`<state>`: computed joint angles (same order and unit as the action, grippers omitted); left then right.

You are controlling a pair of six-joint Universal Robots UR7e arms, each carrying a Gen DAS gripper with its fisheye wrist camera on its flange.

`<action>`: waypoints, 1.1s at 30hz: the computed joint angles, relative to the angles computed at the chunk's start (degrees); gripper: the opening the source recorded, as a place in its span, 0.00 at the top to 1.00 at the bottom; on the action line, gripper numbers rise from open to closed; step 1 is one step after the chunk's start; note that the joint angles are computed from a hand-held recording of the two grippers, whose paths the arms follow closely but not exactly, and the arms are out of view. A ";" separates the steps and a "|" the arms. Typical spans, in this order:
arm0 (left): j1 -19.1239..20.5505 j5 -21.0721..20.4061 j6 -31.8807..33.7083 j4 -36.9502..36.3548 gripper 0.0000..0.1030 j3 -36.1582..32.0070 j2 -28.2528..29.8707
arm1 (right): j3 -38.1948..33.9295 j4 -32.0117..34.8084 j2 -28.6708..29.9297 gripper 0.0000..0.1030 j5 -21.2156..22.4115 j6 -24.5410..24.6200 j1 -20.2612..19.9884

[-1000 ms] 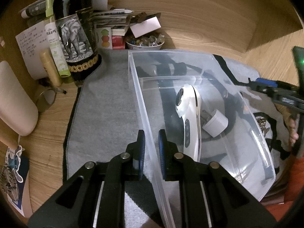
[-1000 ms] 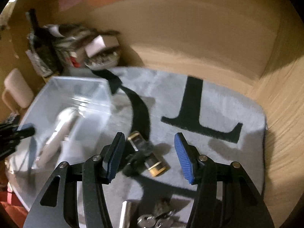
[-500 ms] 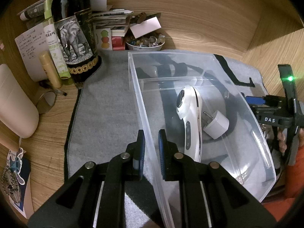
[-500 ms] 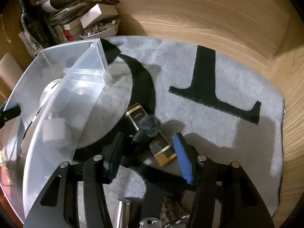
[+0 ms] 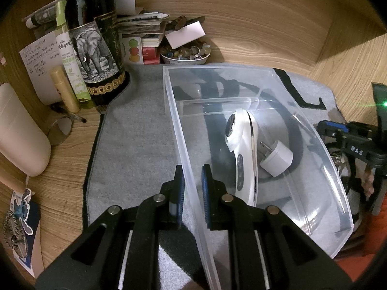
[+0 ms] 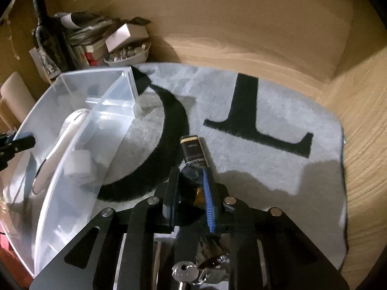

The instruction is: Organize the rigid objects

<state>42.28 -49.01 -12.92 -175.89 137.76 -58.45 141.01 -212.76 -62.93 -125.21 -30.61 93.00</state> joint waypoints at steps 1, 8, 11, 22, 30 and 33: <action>-0.01 0.08 0.08 -0.10 0.87 0.04 0.04 | 0.28 -0.28 -0.36 0.84 0.17 -0.11 0.13; -0.17 0.18 0.13 -0.54 0.87 0.32 0.12 | 1.06 -1.40 -2.25 0.84 1.54 0.41 1.84; -0.21 0.21 0.29 -0.89 0.87 0.50 0.13 | 1.17 -1.45 -2.80 0.84 2.90 0.14 3.83; -0.58 0.62 0.67 -1.99 0.87 1.00 0.48 | 0.31 -0.37 -0.67 0.83 7.57 -2.44 10.37; -0.80 0.80 0.54 -1.97 0.87 1.02 0.57 | -0.74 5.14 2.63 0.83 8.25 -2.91 11.13; -0.84 0.86 0.59 -1.87 0.87 0.99 0.56 | -1.16 6.31 4.14 0.83 7.73 -3.27 10.99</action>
